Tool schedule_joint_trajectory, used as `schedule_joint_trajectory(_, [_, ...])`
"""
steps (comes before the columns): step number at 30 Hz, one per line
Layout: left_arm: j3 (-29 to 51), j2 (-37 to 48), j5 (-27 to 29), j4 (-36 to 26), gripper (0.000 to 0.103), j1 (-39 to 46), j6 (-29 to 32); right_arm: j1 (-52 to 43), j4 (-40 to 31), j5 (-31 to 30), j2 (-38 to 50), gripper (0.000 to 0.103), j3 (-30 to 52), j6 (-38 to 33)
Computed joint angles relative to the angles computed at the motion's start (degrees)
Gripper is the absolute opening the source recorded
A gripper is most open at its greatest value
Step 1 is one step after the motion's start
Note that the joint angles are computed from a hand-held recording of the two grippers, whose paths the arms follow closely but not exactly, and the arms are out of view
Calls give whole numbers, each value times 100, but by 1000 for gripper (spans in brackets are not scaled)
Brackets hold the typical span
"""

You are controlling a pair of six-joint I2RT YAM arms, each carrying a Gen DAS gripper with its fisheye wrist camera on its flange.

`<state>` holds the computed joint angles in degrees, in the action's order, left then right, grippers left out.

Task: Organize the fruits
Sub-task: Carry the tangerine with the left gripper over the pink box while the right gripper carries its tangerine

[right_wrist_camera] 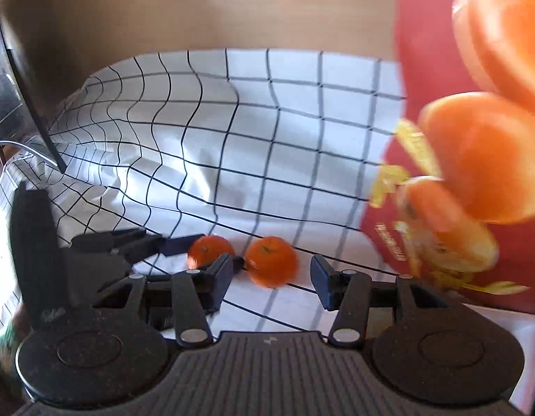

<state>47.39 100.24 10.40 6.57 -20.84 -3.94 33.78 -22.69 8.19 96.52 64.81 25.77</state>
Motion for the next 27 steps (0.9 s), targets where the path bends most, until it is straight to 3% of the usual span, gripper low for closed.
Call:
schedule_joint_trajectory(8, [-1770,-2036,967,-415,53,530,-187,53,-120,103,1343,52,950,32])
schedule_joint_trajectory(16, [-2757,-3850,1124,-1405,53,554,-333,326,-540,1026,1837,52,1503,-235])
schedule_joint_trajectory(23, [-3053,-5095,1223,-2484,53,769,-112,445,-379,1097,1797,46,1291,30])
schedule_joint_trajectory(27, [-3162,-5515,1304,-2963,53,905,175,838,-44,926,1038,45,547,159])
